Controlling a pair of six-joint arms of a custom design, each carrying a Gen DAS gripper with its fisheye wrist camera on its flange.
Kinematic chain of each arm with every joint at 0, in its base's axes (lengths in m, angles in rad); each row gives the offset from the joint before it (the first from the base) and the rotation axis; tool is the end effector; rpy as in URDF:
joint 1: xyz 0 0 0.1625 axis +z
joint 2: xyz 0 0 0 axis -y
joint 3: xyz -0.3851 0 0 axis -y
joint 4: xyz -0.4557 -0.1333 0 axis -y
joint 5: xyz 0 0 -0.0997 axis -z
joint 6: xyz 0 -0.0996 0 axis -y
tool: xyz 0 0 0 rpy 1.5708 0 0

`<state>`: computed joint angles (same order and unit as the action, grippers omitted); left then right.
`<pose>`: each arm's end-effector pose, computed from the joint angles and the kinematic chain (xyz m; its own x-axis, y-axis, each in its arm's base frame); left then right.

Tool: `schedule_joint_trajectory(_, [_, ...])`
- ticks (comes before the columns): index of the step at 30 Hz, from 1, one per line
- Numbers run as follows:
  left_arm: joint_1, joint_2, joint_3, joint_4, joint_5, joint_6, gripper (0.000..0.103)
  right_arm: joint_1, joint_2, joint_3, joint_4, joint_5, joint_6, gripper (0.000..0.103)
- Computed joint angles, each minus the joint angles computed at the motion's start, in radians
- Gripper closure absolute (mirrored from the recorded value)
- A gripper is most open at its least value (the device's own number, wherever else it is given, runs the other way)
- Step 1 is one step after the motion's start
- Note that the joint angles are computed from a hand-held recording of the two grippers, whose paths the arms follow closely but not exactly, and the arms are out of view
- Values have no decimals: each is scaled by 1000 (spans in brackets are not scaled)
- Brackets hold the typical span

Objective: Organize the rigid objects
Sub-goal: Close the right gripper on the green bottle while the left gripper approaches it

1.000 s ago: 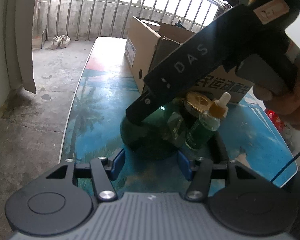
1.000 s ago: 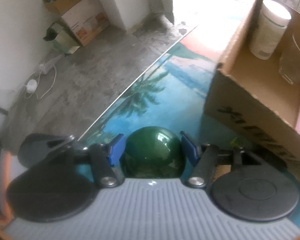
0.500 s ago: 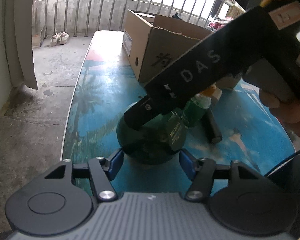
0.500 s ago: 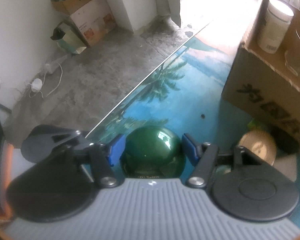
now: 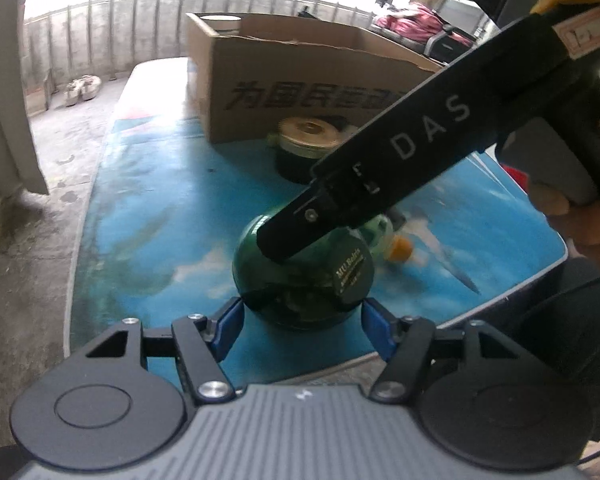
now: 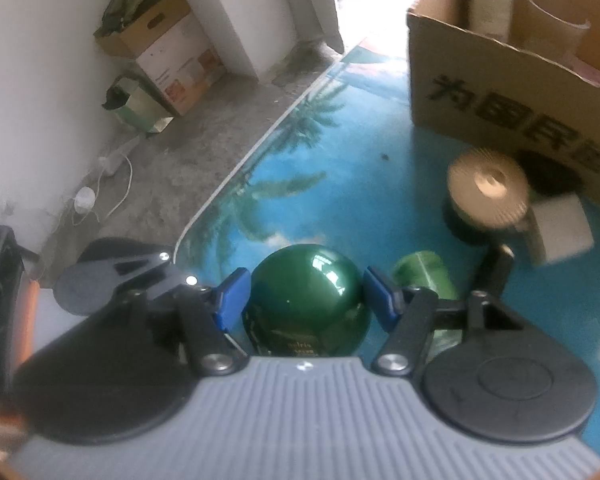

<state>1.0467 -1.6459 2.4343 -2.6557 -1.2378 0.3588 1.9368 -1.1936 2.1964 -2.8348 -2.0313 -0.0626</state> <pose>-0.0642 -0.4425 0.1624 -0.6428 0.6562 -0.3953 0.7522 0.6382 -0.1638 0.2644 -0.4409 0.0759 -0.8542 -0.2695 0.4446 -0.4000 0.8870 -0.2309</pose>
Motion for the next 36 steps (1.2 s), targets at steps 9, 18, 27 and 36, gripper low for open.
schedule_joint_trajectory(9, [-41,29,20,-19,-13,-5,36,-35,-116,113,-45,-4,26,41])
schedule_joint_trajectory(18, [-62,52,16,-28,5,0,36,-66,-148,141,-71,26,20,41])
schedule_joint_trajectory(27, [-48,70,1,-31,-19,9,36,-91,-337,230,-159,42,49,42])
schedule_joint_trajectory(36, [-44,131,-25,-66,-47,31,36,-172,-493,374,-178,92,138,42])
